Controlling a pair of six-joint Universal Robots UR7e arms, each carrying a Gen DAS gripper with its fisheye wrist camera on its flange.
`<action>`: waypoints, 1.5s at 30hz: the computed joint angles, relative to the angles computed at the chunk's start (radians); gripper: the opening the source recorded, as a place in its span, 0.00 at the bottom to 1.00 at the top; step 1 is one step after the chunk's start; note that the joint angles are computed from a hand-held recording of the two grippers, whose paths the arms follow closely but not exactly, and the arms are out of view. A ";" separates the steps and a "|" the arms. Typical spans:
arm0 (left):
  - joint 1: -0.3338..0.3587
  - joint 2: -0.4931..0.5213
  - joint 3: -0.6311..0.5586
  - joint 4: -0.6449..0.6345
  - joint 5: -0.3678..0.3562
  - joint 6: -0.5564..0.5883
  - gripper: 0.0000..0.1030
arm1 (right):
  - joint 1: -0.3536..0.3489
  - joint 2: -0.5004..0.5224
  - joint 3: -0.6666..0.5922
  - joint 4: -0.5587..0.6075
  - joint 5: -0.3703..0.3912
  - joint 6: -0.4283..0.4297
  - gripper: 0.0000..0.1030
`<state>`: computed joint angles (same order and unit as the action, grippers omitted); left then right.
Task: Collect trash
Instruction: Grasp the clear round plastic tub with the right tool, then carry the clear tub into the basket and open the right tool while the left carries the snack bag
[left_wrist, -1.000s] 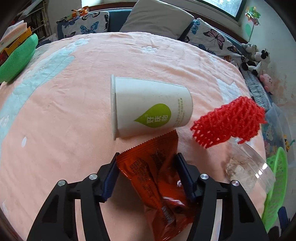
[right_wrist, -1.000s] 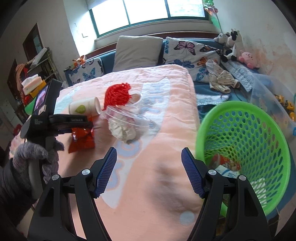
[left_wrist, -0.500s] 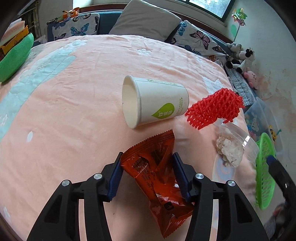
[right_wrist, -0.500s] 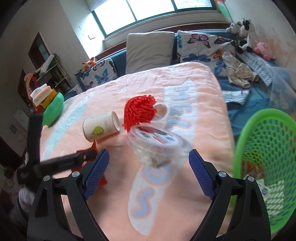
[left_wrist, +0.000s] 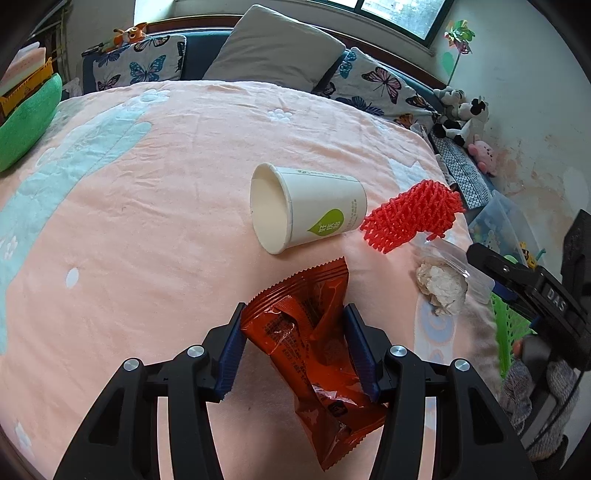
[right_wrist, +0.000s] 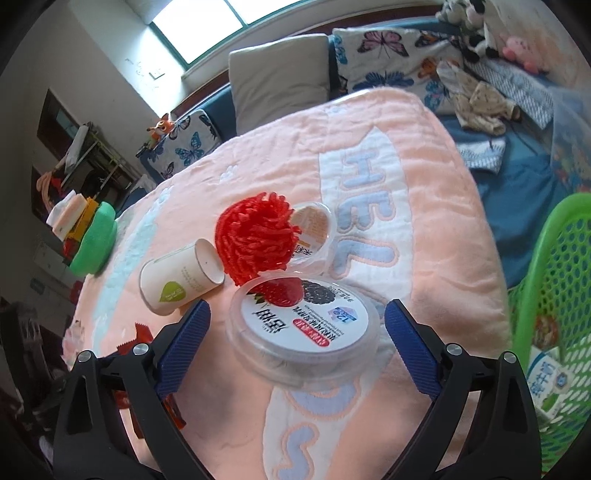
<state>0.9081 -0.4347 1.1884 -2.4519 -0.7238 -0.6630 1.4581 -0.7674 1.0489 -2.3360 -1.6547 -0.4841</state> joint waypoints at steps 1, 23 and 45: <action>0.000 0.001 0.000 -0.002 -0.002 0.003 0.49 | -0.002 0.005 -0.007 0.007 -0.001 0.008 0.93; 0.001 0.002 -0.002 -0.001 -0.018 0.012 0.49 | -0.035 -0.009 -0.015 0.049 0.110 0.080 0.90; -0.057 0.115 -0.174 0.028 -0.115 0.126 0.49 | -0.111 -0.238 0.198 -0.118 0.141 0.077 0.90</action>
